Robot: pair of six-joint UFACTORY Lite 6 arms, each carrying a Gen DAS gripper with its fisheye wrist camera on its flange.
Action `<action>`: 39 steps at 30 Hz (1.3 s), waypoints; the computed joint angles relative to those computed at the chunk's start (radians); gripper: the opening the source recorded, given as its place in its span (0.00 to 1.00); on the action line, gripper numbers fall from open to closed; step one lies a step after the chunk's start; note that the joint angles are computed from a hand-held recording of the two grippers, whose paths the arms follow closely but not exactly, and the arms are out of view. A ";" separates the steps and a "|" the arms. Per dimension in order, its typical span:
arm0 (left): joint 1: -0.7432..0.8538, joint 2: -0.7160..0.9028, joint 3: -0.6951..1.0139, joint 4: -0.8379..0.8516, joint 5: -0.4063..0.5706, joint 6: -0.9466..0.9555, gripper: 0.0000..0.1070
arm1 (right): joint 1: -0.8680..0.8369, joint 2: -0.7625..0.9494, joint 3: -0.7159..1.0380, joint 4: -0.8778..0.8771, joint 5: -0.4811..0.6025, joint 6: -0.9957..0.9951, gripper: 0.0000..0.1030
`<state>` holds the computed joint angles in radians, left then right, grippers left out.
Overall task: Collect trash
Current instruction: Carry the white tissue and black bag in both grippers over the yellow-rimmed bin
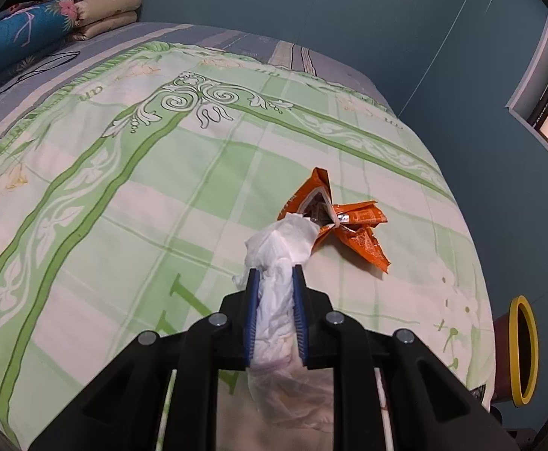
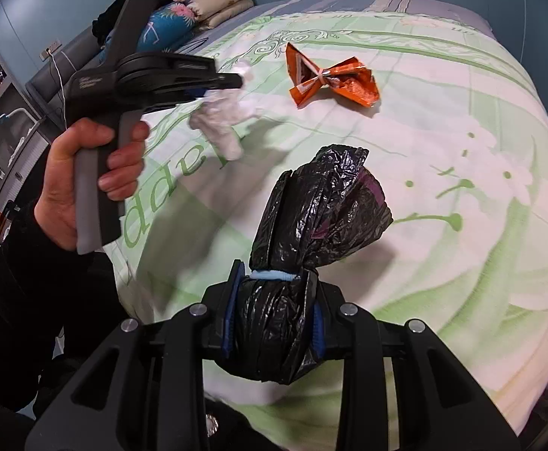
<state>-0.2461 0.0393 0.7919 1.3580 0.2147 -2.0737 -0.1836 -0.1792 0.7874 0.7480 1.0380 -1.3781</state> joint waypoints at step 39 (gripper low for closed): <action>-0.619 0.282 0.783 -0.453 0.499 0.526 0.15 | -0.660 0.406 0.735 0.164 0.282 -0.129 0.29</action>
<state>-0.8646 0.3209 1.5751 0.9047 0.7140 -1.5479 -0.8439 0.2271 1.5220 0.9119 1.3198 -1.5074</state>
